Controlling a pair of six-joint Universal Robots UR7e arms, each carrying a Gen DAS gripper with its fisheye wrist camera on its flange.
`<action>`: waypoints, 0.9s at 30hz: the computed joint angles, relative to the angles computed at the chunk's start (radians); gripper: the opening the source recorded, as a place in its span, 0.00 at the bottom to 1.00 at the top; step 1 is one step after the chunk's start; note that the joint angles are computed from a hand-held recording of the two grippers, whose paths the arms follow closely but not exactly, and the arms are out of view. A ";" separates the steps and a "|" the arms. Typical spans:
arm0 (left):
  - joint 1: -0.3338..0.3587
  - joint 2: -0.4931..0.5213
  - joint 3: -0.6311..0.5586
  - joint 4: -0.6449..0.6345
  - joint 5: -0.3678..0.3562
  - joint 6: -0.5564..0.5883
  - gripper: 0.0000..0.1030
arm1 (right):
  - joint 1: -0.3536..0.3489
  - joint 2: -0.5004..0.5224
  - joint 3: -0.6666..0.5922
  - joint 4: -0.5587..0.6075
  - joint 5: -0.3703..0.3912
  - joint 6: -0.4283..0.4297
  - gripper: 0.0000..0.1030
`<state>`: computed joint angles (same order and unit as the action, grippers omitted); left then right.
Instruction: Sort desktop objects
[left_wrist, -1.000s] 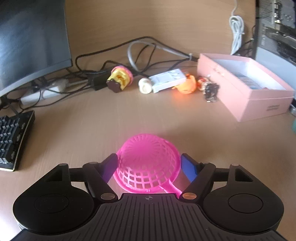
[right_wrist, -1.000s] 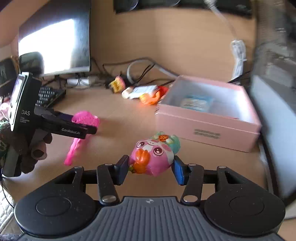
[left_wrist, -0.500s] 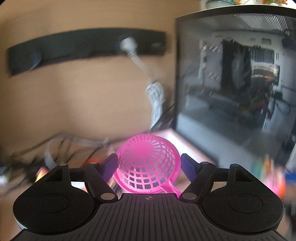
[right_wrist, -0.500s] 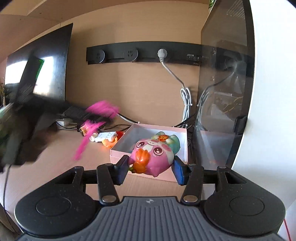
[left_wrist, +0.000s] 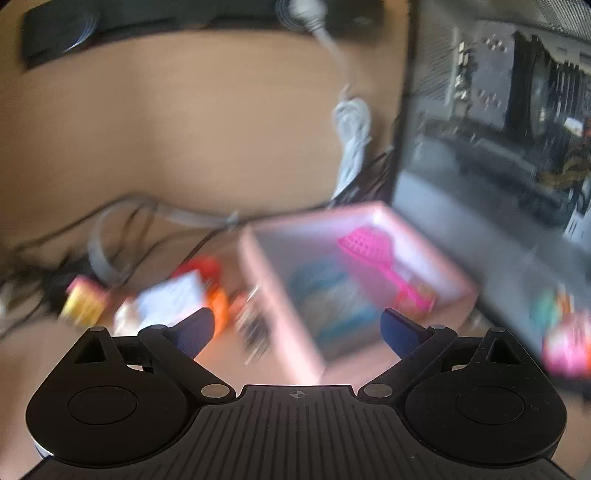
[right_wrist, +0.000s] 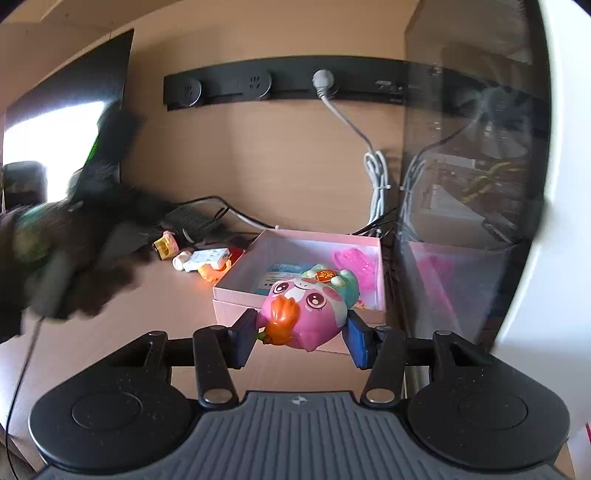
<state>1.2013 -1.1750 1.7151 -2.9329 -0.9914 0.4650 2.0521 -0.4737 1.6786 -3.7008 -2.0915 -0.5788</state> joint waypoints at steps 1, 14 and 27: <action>0.004 -0.033 0.036 -0.010 0.006 0.004 0.97 | 0.003 0.006 -0.010 0.008 -0.009 -0.009 0.48; 0.095 -0.231 0.210 0.012 0.001 -0.066 0.99 | 0.061 0.087 -0.362 0.153 -0.114 0.033 0.48; 0.178 -0.139 0.128 -0.144 -0.019 -0.079 1.00 | 0.021 0.369 -0.822 0.585 -0.134 0.156 0.64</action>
